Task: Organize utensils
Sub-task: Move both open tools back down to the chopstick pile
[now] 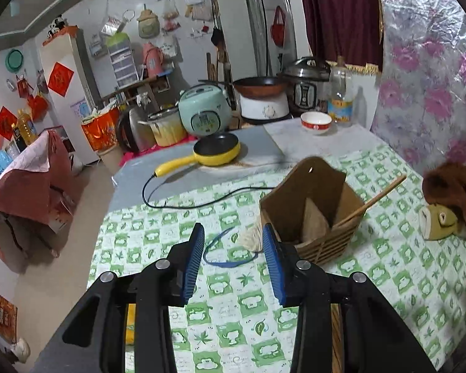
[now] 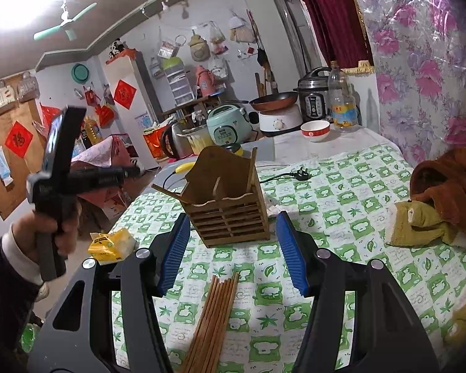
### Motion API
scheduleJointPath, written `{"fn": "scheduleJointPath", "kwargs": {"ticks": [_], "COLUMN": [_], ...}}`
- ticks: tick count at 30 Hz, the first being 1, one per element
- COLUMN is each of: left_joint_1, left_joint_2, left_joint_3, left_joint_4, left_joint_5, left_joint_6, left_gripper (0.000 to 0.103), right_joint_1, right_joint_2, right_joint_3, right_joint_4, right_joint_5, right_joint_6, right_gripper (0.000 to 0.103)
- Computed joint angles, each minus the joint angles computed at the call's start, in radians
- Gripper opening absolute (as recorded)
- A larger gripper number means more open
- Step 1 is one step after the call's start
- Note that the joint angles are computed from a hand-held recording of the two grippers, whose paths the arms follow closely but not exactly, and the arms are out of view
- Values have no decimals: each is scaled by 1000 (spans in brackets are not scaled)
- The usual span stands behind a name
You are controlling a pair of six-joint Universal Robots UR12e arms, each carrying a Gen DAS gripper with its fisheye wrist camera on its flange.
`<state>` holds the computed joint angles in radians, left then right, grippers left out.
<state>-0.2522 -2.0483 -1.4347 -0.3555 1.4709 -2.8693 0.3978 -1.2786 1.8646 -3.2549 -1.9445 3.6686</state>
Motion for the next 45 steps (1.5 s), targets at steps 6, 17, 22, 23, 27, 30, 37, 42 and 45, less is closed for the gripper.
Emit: {"fn": "scheduleJointPath", "kwargs": {"ticks": [6, 17, 22, 23, 27, 30, 37, 42, 45], "left_joint_1": [26, 41, 42, 41, 40, 31, 20, 15, 8], "left_joint_2": [71, 174, 180, 182, 190, 192, 189, 188, 187], "left_joint_3": [-124, -429, -480, -486, -507, -512, -514, -513, -514], "left_joint_4": [16, -97, -128, -127, -119, -113, -100, -99, -88], "left_joint_5": [-93, -201, -206, -205, -221, -213, -185, -172, -154], "left_joint_6": [-18, 23, 31, 32, 22, 27, 27, 28, 29], "left_gripper": [41, 49, 49, 49, 49, 49, 49, 49, 50], "right_joint_1": [11, 61, 82, 85, 97, 102, 101, 101, 100], "right_joint_2": [-10, -14, -18, -16, -13, -13, -18, -19, -19], "right_joint_3": [6, 97, 115, 114, 114, 114, 125, 127, 128], "right_joint_4": [58, 260, 253, 252, 248, 249, 234, 233, 235], "right_joint_5": [-6, 20, -10, -17, -28, -28, -30, -27, -20], "right_joint_6": [-37, 75, 104, 104, 106, 102, 111, 110, 113], "right_gripper": [65, 66, 70, 70, 72, 73, 76, 77, 77]}}
